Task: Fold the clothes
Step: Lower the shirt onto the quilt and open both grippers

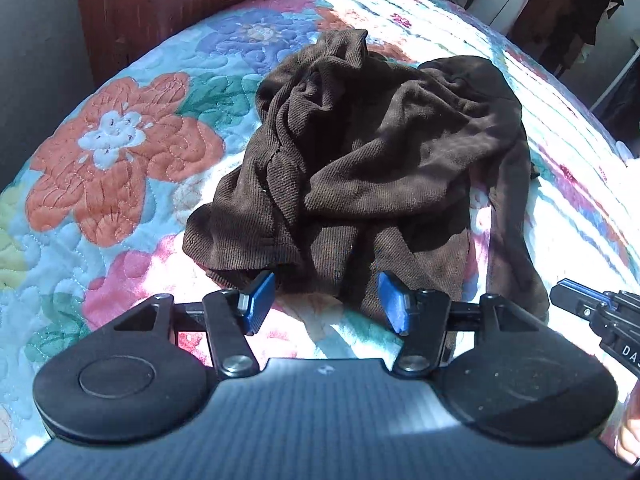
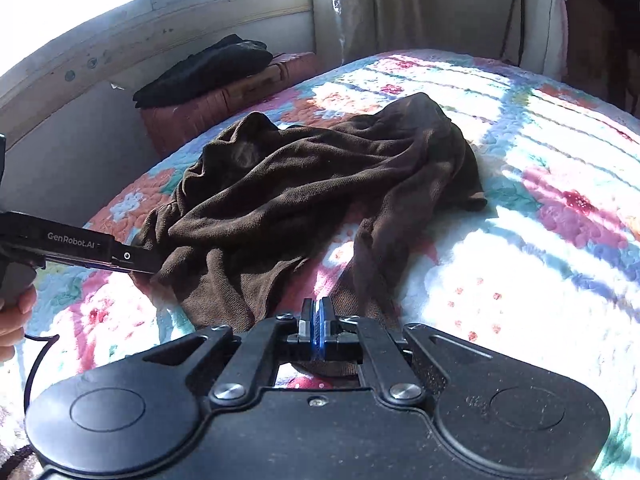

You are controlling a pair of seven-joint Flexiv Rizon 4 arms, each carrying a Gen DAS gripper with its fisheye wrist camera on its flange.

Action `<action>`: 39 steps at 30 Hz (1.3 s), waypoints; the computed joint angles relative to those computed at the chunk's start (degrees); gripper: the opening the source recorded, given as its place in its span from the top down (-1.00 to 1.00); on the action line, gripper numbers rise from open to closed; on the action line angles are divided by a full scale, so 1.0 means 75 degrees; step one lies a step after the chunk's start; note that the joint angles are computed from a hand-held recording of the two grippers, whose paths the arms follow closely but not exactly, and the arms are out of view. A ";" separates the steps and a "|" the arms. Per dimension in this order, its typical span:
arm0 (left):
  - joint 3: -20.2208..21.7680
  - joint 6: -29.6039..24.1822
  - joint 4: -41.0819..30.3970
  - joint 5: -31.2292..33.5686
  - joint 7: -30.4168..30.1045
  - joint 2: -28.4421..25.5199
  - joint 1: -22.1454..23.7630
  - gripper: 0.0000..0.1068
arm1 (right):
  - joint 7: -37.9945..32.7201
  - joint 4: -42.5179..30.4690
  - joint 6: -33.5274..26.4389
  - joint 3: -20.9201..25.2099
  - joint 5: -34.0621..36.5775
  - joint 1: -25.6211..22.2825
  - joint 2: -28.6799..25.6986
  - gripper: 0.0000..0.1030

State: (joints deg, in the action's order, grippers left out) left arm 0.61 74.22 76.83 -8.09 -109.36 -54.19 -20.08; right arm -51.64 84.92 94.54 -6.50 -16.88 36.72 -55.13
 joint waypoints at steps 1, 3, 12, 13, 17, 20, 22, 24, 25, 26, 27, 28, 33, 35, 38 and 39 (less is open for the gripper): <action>-0.0181 0.0007 -0.0023 -0.0018 0.0150 -0.0049 0.0067 -0.06 | 0.0099 0.0041 0.0004 -0.0047 0.0087 0.0035 -0.0006 0.52; -0.0519 0.0015 -0.0073 -0.0092 0.0476 -0.0155 0.0179 -0.09 | 0.0204 -0.0096 -0.0325 0.0060 0.0085 0.0010 -0.0131 -0.20; -0.0130 -0.0503 -0.1178 -0.0261 0.0142 -0.0879 -0.0364 0.34 | 0.0887 -0.0362 -0.0503 -0.0880 -0.0131 0.0624 -0.0661 0.64; 0.0103 -0.0631 -0.1309 -0.0100 0.0057 -0.0899 -0.0510 0.86 | 0.0883 -0.0290 -0.0435 -0.0965 -0.0181 0.0662 -0.0624 0.72; 0.0344 -0.0539 -0.1320 0.0351 -0.0136 -0.0796 -0.0674 0.88 | 0.0893 0.0067 -0.0166 -0.1478 -0.0224 0.0955 -0.0449 0.82; 0.0186 -0.0225 -0.1169 0.0474 -0.0038 -0.0671 -0.0620 0.88 | 0.0906 0.0440 0.0082 -0.2279 -0.0135 0.1485 -0.0379 0.82; -0.0077 0.0019 -0.1039 0.0446 0.0168 -0.0589 -0.0524 0.88 | 0.0856 0.0729 0.0255 -0.2837 0.0008 0.1847 -0.0341 0.82; -0.0390 0.0259 -0.0930 0.0344 0.0428 -0.0532 -0.0434 0.88 | 0.0798 0.1041 0.0430 -0.3469 0.0288 0.2235 -0.0331 0.83; -0.0576 0.0373 -0.0895 0.0264 0.0573 -0.0522 -0.0394 0.88 | 0.0794 0.1198 0.0494 -0.3857 0.0491 0.2475 -0.0363 0.83; -0.0763 0.0486 -0.0863 0.0176 0.0728 -0.0515 -0.0355 0.88 | 0.0807 0.1373 0.0563 -0.4187 0.0736 0.2661 -0.0373 0.83; -0.0919 0.0569 -0.0839 0.0106 0.0898 -0.0513 -0.0344 0.88 | 0.0815 0.1536 0.0621 -0.4495 0.0983 0.2828 -0.0388 0.83; -0.1067 0.0642 -0.0821 0.0039 0.1076 -0.0515 -0.0342 0.88 | 0.0818 0.1686 0.0667 -0.4787 0.1227 0.2981 -0.0413 0.83; -0.2299 0.0868 -0.0779 -0.0387 0.2356 -0.0655 -0.0064 0.88 | 0.0858 0.2264 0.0392 -0.6088 0.2087 0.3666 -0.0665 0.84; -0.2472 0.0770 -0.0830 -0.0535 0.2713 -0.0721 -0.0094 0.88 | 0.1031 0.2405 0.0162 -0.6391 0.2220 0.3800 -0.0763 0.84; -0.2507 0.0535 -0.0915 -0.0758 0.3117 -0.0797 -0.0193 0.88 | 0.1329 0.2500 -0.0341 -0.6789 0.2082 0.3990 -0.0998 0.83; -0.2350 0.0376 -0.0978 -0.0830 0.3146 -0.0808 -0.0281 0.88 | 0.1385 0.2450 -0.0743 -0.6689 0.1895 0.3924 -0.0895 0.82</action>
State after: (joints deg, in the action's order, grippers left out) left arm -17.02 77.04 69.49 -14.32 -85.76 -60.25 -22.19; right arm -41.25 103.29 88.97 -56.67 -2.66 66.15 -61.85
